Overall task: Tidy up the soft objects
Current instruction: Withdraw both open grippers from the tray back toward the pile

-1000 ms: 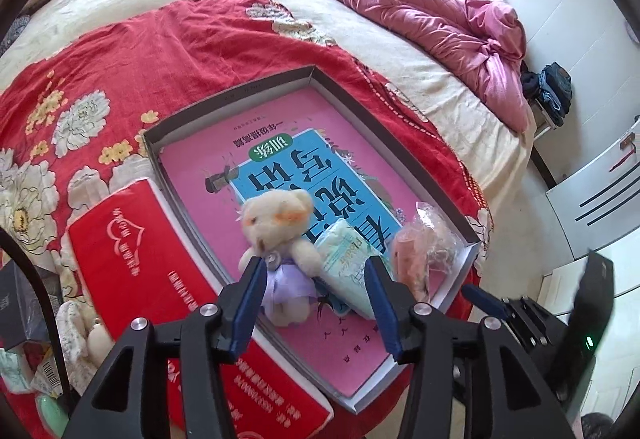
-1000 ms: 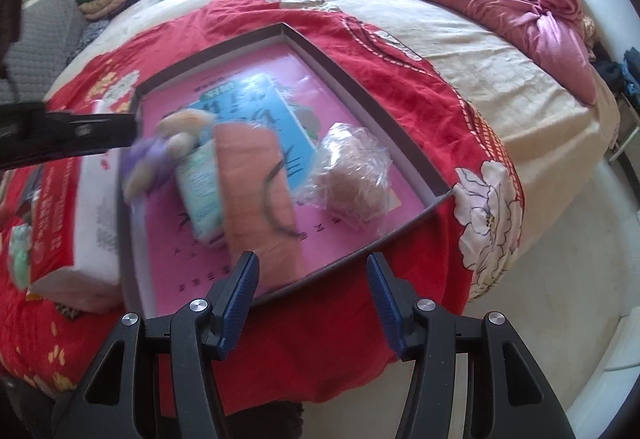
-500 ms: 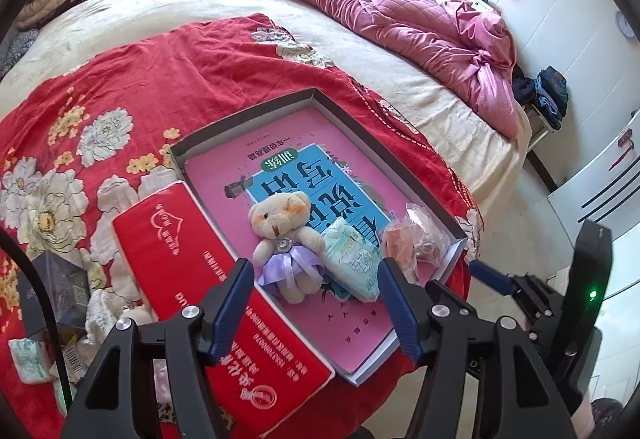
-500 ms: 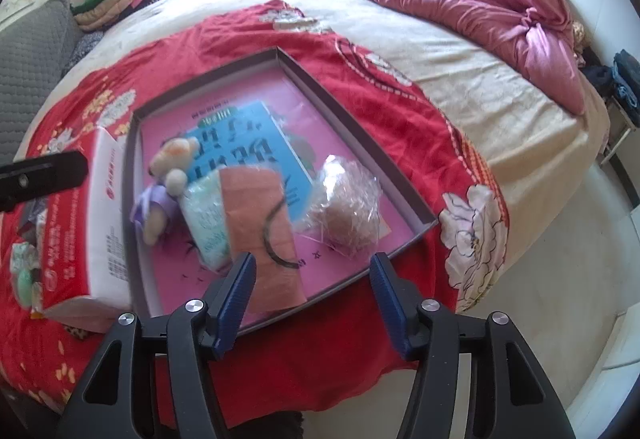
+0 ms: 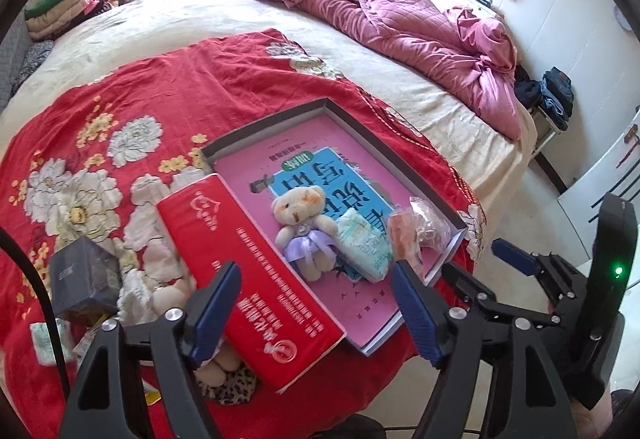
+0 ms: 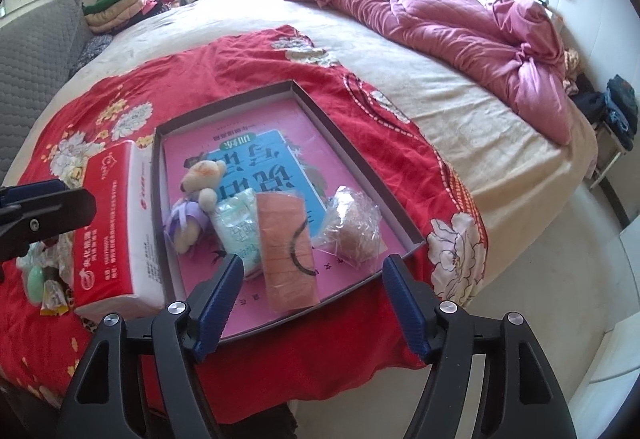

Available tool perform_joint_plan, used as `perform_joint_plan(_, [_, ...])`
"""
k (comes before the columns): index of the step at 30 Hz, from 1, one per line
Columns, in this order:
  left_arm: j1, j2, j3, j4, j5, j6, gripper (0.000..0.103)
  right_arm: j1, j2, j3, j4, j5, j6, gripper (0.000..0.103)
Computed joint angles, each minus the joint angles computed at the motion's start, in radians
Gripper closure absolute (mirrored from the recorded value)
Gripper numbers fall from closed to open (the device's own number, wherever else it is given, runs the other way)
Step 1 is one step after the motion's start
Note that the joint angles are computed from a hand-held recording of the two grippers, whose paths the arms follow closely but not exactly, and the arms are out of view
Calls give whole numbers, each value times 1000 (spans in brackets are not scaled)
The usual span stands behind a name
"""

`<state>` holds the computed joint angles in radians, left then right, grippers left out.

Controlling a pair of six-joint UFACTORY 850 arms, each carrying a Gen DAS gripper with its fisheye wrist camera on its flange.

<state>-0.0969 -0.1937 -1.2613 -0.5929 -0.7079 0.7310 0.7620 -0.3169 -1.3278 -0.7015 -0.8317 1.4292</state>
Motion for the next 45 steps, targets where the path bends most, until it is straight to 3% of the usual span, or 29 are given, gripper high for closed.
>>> perform_joint_plan(24, [128, 127, 93, 19, 8, 21, 19, 80, 9, -90, -113, -104, 111, 27])
perform_joint_plan(45, [270, 178, 130, 23, 19, 47, 18, 171, -93, -295, -197, -133, 56, 27])
